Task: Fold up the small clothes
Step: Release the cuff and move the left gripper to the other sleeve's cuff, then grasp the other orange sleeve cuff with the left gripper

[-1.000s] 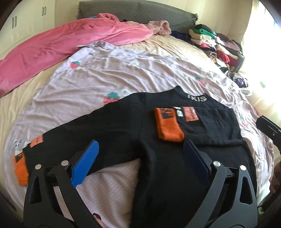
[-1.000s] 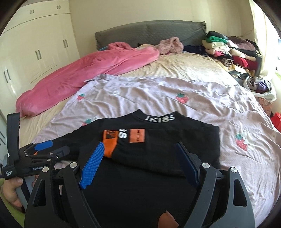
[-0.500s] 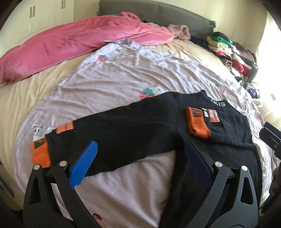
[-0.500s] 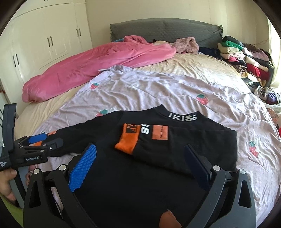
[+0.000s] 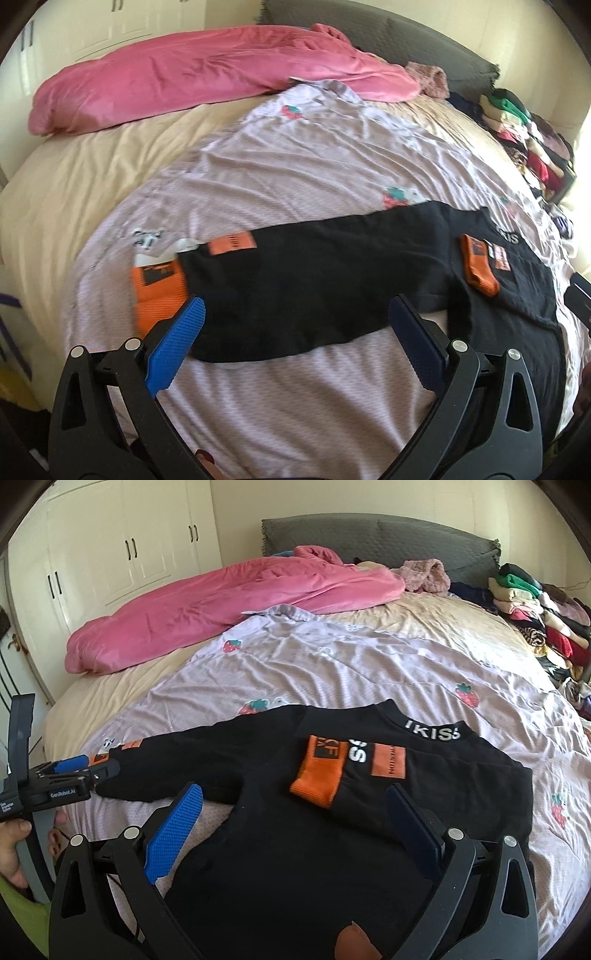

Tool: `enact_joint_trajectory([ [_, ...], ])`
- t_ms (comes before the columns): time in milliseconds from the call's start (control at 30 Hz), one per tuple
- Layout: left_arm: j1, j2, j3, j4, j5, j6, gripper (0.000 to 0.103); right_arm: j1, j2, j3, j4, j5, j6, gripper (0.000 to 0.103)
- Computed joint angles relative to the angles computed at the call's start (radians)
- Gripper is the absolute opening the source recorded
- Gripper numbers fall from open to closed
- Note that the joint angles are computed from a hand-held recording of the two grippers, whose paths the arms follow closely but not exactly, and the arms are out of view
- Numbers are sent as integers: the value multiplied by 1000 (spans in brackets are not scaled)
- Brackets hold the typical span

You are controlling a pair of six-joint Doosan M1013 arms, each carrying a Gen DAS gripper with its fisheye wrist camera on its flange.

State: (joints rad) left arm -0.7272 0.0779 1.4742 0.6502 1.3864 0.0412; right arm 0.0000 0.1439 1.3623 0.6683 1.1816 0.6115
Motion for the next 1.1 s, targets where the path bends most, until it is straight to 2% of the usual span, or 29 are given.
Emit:
enact_joint_trajectory([
  [333,8,-61,76,-4,31,-93,93,46,-14,36,-26,-20,-42,98],
  [633,24,-98,136,-35,30,-165,93,86,-30,72,-32,-4,-99,98],
  [733,34,-108,158,-50,10,-184,91,97,-34,82,-41,-3,-99,98],
  [800,41,-113,171,-66,-7,-196,76,105,-36,86,-52,-6,-96,98],
  [833,46,-118,184,-73,-26,-209,63,108,-36,88,-56,-5,-97,98],
  [1000,54,-125,209,-80,-56,-248,37,111,-35,91,-71,-9,-85,98],
  [1033,52,-123,208,-72,-59,-246,25,107,-33,89,-67,-7,-79,98],
  [1067,47,-117,200,-62,-43,-239,17,104,-31,88,-64,-5,-74,98],
  [1100,42,-112,191,-50,-34,-231,15,99,-28,86,-63,-3,-65,98],
])
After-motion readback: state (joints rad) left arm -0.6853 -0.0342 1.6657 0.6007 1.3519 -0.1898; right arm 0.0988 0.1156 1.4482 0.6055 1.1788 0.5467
